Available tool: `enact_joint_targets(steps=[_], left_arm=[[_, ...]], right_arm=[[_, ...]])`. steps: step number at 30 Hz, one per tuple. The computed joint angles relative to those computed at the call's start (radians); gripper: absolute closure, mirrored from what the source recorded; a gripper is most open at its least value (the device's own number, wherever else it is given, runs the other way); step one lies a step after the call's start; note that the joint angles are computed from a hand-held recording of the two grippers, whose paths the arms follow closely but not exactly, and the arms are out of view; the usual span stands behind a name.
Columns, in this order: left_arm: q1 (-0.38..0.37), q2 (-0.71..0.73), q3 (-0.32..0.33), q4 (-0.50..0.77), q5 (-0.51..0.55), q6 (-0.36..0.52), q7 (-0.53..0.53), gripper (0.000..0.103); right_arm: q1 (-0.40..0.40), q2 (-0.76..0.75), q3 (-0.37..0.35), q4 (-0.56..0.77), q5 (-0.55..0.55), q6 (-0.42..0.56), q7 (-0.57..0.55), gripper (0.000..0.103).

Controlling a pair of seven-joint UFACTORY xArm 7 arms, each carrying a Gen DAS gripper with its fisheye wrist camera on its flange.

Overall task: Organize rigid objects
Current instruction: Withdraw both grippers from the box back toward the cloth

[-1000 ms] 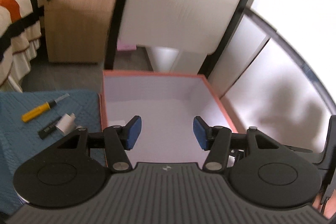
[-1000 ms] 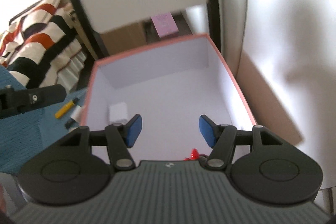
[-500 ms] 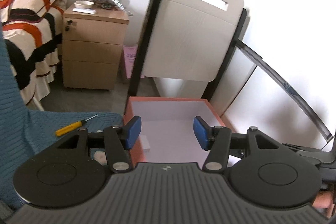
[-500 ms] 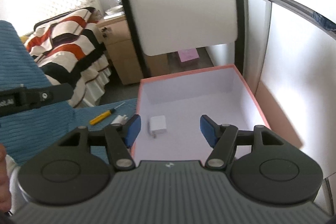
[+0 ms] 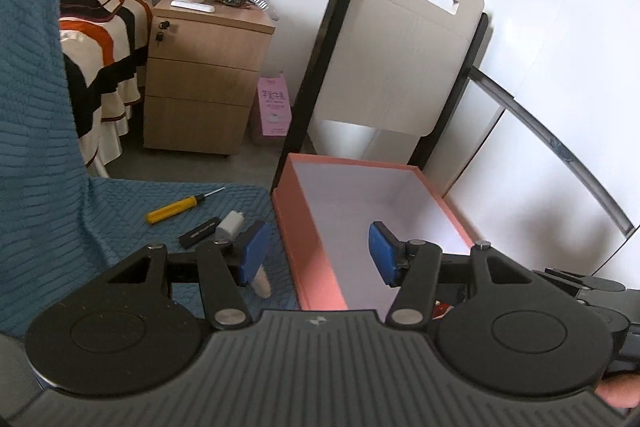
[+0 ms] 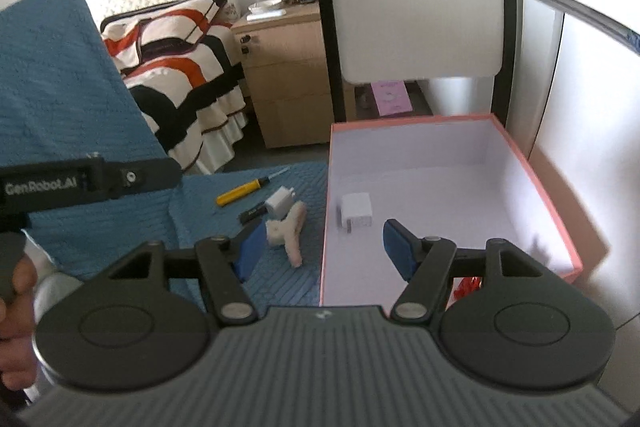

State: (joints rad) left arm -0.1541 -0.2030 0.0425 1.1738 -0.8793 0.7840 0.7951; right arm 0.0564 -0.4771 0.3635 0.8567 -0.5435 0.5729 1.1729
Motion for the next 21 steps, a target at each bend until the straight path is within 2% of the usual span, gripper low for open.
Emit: enact_joint_targets(steps=[3, 7, 10, 12, 14, 21], left_arm=[[0.010, -0.002, 0.014, -0.021, -0.008, -0.004, 0.026, 0.041], [0.028, 0.009, 0.031, -0.041, -0.033, 0.003, 0.069, 0.041], [0.039, 0.016, 0.038, -0.063, -0.071, -0.011, 0.138, 0.041], [0.041, 0.016, 0.042, -0.093, -0.133, -0.045, 0.211, 0.041], [0.048, 0.024, 0.039, -0.112, -0.152, -0.069, 0.248, 0.041], [0.079, 0.038, 0.041, -0.148, -0.213, -0.076, 0.332, 0.041]], right_arm=[[0.000, 0.011, 0.022, 0.000, -0.003, 0.003, 0.030, 0.036], [-0.007, 0.046, 0.066, 0.020, -0.069, 0.032, 0.097, 0.036], [0.005, 0.083, 0.078, 0.030, -0.112, 0.039, 0.156, 0.036], [0.019, 0.105, 0.078, 0.023, -0.154, 0.018, 0.193, 0.036], [0.036, 0.136, 0.076, 0.025, -0.184, 0.021, 0.223, 0.036], [0.107, 0.195, 0.037, 0.006, -0.270, -0.029, 0.330, 0.036]])
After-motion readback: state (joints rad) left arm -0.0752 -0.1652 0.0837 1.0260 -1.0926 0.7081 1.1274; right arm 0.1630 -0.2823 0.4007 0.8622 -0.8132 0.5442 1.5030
